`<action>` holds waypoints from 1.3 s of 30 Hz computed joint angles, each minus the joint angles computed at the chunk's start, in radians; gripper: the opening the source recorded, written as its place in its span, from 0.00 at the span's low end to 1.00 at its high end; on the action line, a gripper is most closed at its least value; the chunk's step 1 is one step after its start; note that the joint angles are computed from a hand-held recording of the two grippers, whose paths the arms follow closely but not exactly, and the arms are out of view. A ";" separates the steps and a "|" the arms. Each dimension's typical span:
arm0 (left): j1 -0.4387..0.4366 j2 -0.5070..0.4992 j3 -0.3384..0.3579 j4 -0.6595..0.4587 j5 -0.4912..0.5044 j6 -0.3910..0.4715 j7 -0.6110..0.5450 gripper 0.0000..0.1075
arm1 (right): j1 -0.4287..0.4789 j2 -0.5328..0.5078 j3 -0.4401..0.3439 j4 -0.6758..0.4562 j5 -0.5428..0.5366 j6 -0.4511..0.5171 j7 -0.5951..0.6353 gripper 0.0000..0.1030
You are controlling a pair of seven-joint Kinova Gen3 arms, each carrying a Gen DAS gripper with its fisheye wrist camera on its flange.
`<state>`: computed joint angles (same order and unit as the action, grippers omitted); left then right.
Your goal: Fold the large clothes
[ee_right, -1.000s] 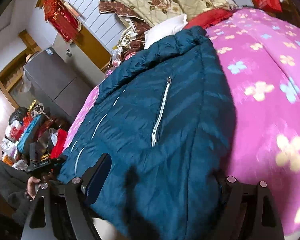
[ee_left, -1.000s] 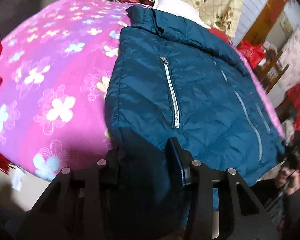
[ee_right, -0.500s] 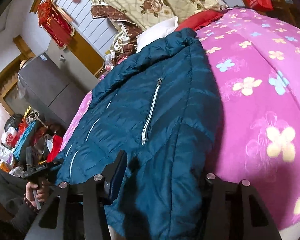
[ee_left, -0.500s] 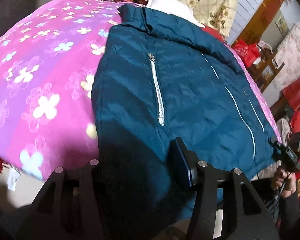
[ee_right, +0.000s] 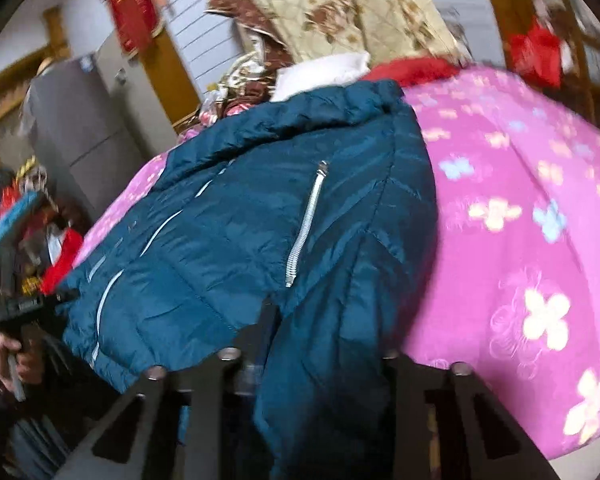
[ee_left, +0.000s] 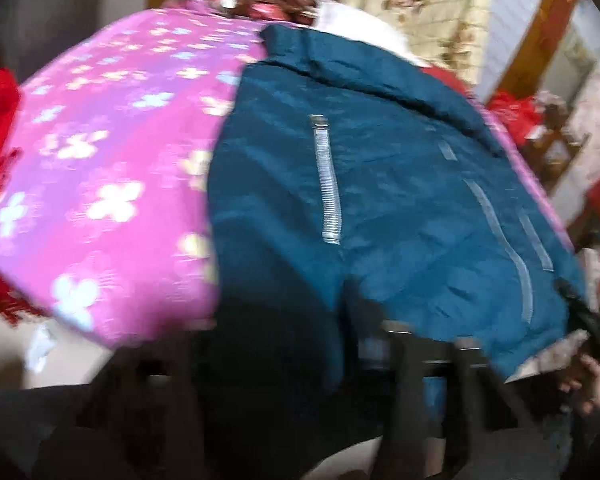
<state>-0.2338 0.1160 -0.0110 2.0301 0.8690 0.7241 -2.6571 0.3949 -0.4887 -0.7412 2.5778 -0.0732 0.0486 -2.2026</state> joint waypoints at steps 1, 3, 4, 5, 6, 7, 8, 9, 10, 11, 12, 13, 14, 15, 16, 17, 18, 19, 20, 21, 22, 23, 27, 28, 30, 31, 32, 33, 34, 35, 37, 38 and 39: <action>-0.017 0.006 0.002 -0.001 0.017 0.016 0.003 0.20 | 0.033 -0.023 -0.037 -0.008 -0.002 0.019 -0.004 0.20; -0.004 -0.003 -0.032 0.001 0.036 0.027 0.005 0.15 | 0.088 -0.066 -0.095 -0.023 -0.006 0.052 -0.023 0.17; 0.029 -0.018 -0.059 0.008 0.024 0.009 0.015 0.13 | 0.107 -0.087 -0.116 -0.030 -0.007 0.068 -0.033 0.16; 0.075 -0.028 -0.099 0.016 0.025 -0.006 0.012 0.12 | 0.120 -0.107 -0.133 -0.038 -0.008 0.086 -0.044 0.15; 0.121 -0.043 -0.136 0.025 0.020 -0.025 0.012 0.11 | 0.130 -0.129 -0.147 -0.047 -0.011 0.107 -0.057 0.15; 0.153 -0.054 -0.164 0.029 0.016 -0.032 0.009 0.10 | 0.138 -0.148 -0.158 -0.056 -0.012 0.130 -0.070 0.14; 0.167 -0.064 -0.183 0.031 0.020 -0.027 0.000 0.10 | 0.139 -0.166 -0.162 -0.062 -0.014 0.147 -0.083 0.13; 0.162 -0.069 -0.188 0.027 0.028 -0.013 -0.008 0.09 | 0.126 -0.194 -0.153 -0.064 -0.020 0.164 -0.099 0.13; 0.138 -0.070 -0.185 0.023 0.043 0.012 -0.024 0.09 | 0.116 -0.211 -0.141 -0.070 -0.021 0.176 -0.109 0.12; 0.096 -0.071 -0.170 0.018 0.060 0.043 -0.041 0.09 | 0.105 -0.225 -0.131 -0.072 -0.021 0.186 -0.118 0.12; 0.053 -0.067 -0.143 0.012 0.071 0.062 -0.046 0.09 | 0.079 -0.237 -0.108 -0.074 -0.021 0.199 -0.124 0.12; 0.007 -0.064 -0.121 0.006 0.080 0.092 -0.051 0.09 | 0.057 -0.251 -0.088 -0.076 -0.022 0.215 -0.131 0.12; -0.032 -0.062 -0.106 0.002 0.089 0.120 -0.057 0.09 | 0.042 -0.259 -0.074 -0.080 -0.020 0.222 -0.137 0.12; -0.057 -0.063 -0.096 0.002 0.097 0.134 -0.065 0.09 | 0.017 -0.276 -0.056 -0.082 -0.018 0.235 -0.140 0.12; -0.072 -0.067 -0.096 0.004 0.103 0.147 -0.074 0.09 | 0.006 -0.287 -0.051 -0.087 -0.014 0.250 -0.144 0.12; -0.085 -0.074 -0.100 0.007 0.110 0.163 -0.083 0.09 | -0.004 -0.299 -0.045 -0.092 -0.012 0.265 -0.148 0.12; -0.094 -0.080 -0.103 0.012 0.115 0.172 -0.089 0.09 | -0.019 -0.315 -0.037 -0.094 -0.013 0.279 -0.154 0.12; -0.117 -0.089 -0.097 0.015 0.122 0.186 -0.097 0.09 | -0.034 -0.329 -0.027 -0.096 -0.014 0.291 -0.159 0.12; -0.152 -0.092 -0.074 0.016 0.127 0.196 -0.104 0.09 | -0.041 -0.336 -0.024 -0.099 -0.013 0.300 -0.163 0.12; -0.198 -0.096 -0.034 0.013 0.126 0.205 -0.109 0.09 | -0.046 -0.349 -0.022 -0.103 -0.011 0.314 -0.166 0.12; -0.243 -0.101 0.012 0.013 0.117 0.205 -0.106 0.09 | -0.050 -0.354 -0.018 -0.105 -0.007 0.320 -0.166 0.12; -0.276 -0.104 0.058 0.008 0.099 0.191 -0.087 0.09 | -0.057 -0.352 -0.012 -0.105 -0.006 0.324 -0.166 0.12; -0.351 -0.161 0.244 0.029 -0.021 0.041 0.055 0.09 | -0.059 -0.318 -0.010 -0.094 -0.008 0.318 -0.177 0.12; -0.364 -0.187 0.290 0.040 -0.062 0.001 0.096 0.09 | -0.054 -0.312 -0.018 -0.103 -0.006 0.337 -0.181 0.12; -0.392 -0.232 0.381 0.064 -0.141 -0.081 0.177 0.09 | -0.039 -0.305 -0.039 -0.121 -0.001 0.368 -0.193 0.12; -0.390 -0.243 0.407 0.078 -0.169 -0.121 0.218 0.09 | -0.034 -0.301 -0.047 -0.128 0.003 0.380 -0.198 0.12; -0.378 -0.249 0.414 0.087 -0.197 -0.153 0.258 0.09 | -0.034 -0.303 -0.052 -0.132 0.004 0.392 -0.206 0.12; -0.352 -0.247 0.403 0.090 -0.227 -0.171 0.299 0.09 | -0.036 -0.300 -0.052 -0.134 0.004 0.398 -0.212 0.12; -0.309 -0.244 0.375 0.091 -0.257 -0.186 0.338 0.09 | -0.040 -0.298 -0.050 -0.134 0.006 0.400 -0.217 0.12; -0.263 -0.239 0.341 0.088 -0.291 -0.194 0.377 0.09 | -0.042 -0.300 -0.050 -0.134 0.010 0.405 -0.222 0.12; -0.170 -0.231 0.263 0.087 -0.325 -0.209 0.412 0.09 | -0.048 -0.299 -0.048 -0.138 0.015 0.415 -0.230 0.12; -0.124 -0.226 0.221 0.085 -0.336 -0.212 0.420 0.09 | -0.050 -0.301 -0.050 -0.141 0.015 0.421 -0.236 0.12; -0.077 -0.224 0.179 0.083 -0.352 -0.211 0.434 0.09 | -0.050 -0.301 -0.051 -0.143 0.018 0.425 -0.241 0.12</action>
<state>-0.3113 -0.1080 0.1684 2.1128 0.5173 0.5127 -2.2232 0.3453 -0.7900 -0.7920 2.4353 -0.0551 0.4736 -2.4434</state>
